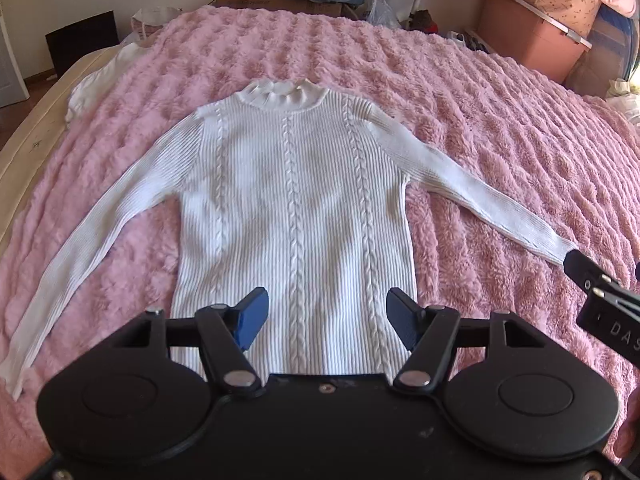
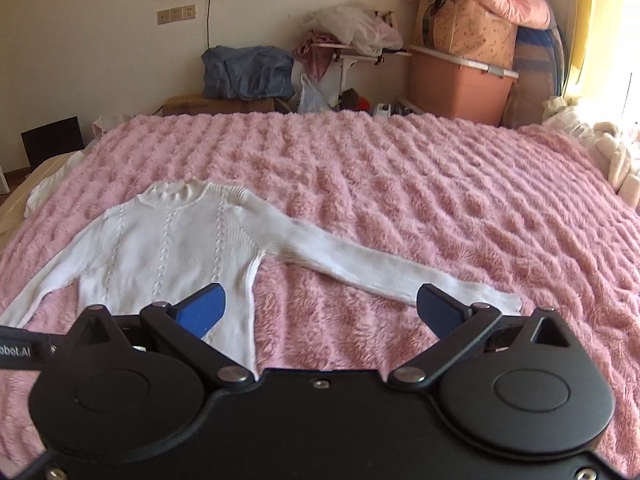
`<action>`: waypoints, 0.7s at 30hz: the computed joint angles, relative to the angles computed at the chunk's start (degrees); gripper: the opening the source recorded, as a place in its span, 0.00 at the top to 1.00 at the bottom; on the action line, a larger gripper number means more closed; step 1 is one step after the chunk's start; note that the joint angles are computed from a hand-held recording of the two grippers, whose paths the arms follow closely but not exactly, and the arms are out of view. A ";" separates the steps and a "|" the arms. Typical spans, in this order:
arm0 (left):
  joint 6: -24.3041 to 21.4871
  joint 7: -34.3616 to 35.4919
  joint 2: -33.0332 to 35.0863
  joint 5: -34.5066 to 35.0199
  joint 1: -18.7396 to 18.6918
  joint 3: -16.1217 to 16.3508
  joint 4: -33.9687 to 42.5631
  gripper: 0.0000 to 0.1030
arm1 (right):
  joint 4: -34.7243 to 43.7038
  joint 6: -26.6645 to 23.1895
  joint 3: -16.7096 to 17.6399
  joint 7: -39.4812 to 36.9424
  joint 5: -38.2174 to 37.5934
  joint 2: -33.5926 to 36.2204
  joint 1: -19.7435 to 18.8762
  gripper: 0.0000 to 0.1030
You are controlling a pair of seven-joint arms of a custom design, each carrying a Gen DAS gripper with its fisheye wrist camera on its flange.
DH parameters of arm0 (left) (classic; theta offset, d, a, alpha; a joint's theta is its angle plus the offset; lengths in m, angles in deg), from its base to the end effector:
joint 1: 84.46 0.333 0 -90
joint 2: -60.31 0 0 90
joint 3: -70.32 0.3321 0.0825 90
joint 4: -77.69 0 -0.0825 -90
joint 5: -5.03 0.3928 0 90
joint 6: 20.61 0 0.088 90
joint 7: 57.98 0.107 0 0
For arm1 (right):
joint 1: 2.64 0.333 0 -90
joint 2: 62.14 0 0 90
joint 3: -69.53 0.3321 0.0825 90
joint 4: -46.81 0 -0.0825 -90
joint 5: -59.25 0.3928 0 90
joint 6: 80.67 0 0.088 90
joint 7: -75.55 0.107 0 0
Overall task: Fold small clothes
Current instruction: 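Move the right gripper to the cuff of the sleeve nearest it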
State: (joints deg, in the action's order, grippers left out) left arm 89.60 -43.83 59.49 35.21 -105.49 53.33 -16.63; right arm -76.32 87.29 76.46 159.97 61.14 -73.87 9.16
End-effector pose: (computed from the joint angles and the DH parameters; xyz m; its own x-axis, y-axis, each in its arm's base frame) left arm 0.4862 -0.3371 0.6567 0.4895 -0.8652 0.1087 -0.6963 -0.4628 -0.5486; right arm 0.5171 0.1792 0.6220 0.3571 -0.9311 0.0749 -0.4947 -0.2565 -0.8304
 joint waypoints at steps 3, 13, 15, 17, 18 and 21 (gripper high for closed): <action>6.61 3.79 3.84 0.53 1.42 1.55 1.65 0.33 | 1.89 2.30 1.55 5.34 -6.20 3.75 -3.66 0.00; 20.57 13.61 23.23 0.41 2.76 7.18 16.79 0.33 | 13.30 3.26 -7.23 58.98 -49.79 18.20 -3.69 0.17; 23.04 14.80 26.48 -0.13 2.72 8.16 19.58 0.33 | 15.24 1.02 -9.80 64.01 -50.96 20.52 -1.82 0.23; 24.04 16.34 30.51 -1.78 2.77 8.73 23.86 0.33 | 16.50 -0.37 -11.52 66.11 -48.85 22.48 -0.71 0.35; 24.10 17.17 32.32 -2.75 2.76 8.97 25.93 0.33 | 16.99 -1.22 -11.66 65.40 -45.64 23.46 -0.74 0.36; 21.92 20.32 39.01 -5.15 2.15 9.89 34.45 0.33 | 18.73 -1.73 -13.73 66.74 -40.60 26.30 0.09 0.37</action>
State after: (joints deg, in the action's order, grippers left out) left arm 111.51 -23.50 98.50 30.06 -103.35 63.23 17.82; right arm -57.59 85.57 62.73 226.71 20.53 -47.57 9.25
